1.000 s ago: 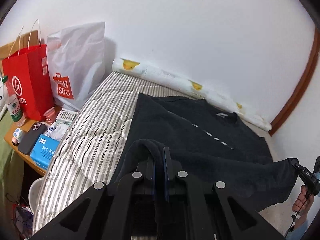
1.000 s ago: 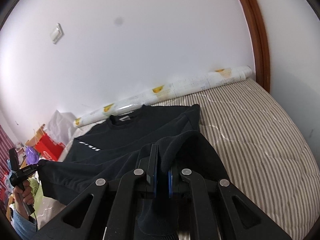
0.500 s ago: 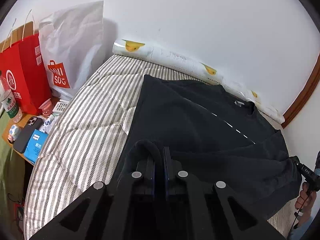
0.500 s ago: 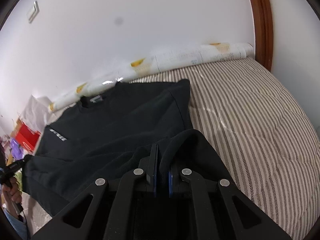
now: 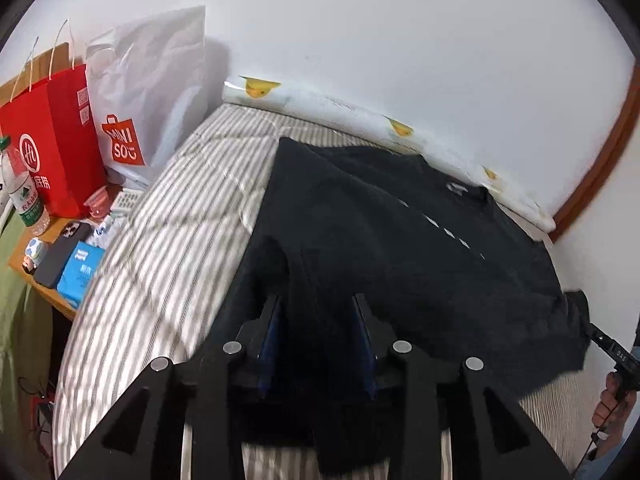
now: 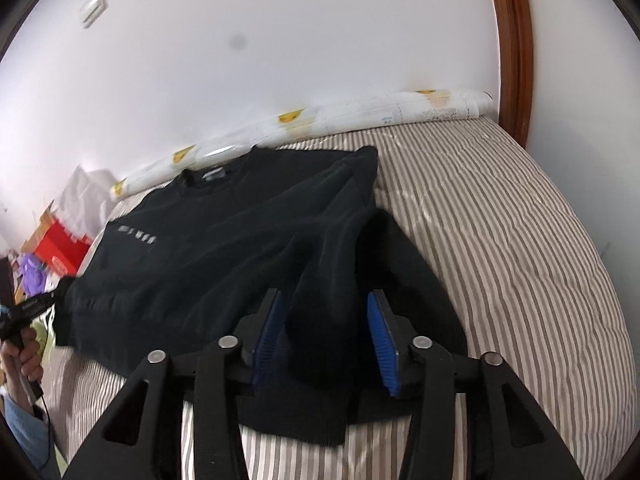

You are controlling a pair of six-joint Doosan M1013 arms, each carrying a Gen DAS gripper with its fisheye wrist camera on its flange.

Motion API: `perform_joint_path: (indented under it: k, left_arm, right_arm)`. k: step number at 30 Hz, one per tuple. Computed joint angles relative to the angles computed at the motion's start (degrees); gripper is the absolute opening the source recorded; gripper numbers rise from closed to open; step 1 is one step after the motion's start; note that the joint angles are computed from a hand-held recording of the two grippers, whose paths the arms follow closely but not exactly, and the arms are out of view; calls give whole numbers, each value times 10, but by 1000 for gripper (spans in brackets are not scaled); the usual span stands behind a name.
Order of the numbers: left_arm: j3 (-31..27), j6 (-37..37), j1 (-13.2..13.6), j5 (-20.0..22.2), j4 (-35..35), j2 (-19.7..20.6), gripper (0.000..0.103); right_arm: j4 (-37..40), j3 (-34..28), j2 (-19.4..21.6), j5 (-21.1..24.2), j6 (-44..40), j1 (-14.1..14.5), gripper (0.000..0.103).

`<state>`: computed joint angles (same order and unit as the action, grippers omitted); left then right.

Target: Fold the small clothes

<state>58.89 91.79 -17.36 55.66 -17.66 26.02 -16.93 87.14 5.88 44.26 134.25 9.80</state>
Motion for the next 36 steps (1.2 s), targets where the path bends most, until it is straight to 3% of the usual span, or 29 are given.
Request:
perform_joint_path:
  k: [6,10,13,14,15,17,19,22,28,36]
  left_arm:
    - [54,34,9,-6,-58,-30,33]
    - [63,42,9,13,-76,-31,33]
    - [68,34,8,9,-74,-31,33]
    - [67,33,8,11,-80,-30,32]
    - [66,34,10,11,-87,-30,24]
    - [66,40,11,-1,-93,-32,9]
    - [62,50,12,-10,-104,-32,8]
    - [48,58,17,-22,-135,-27,7]
    - [-6,42,8,-48,-103,-2,7]
    - [-122,2,0,-13,-66,73,7]
  right_arm:
    - [25,30,-17,6,-15,12,46]
    - [34,40,-19,-4,-12,12,46]
    - [55,38,-15,-8,-21,9,38]
    - [49,36,-13,-7,-18,10,30]
    - [49,35,-13,-8,-21,11,14]
    - [44,35,-16,-19,-26,12,10]
    - [40,40,-23,-50,-23,9,9]
    - [64,35,-24,-82,-33,-2,9]
    - [56,-11,-1,-110,-30,-13,9]
    - [92,-71,46,-118,-44,-40,9]
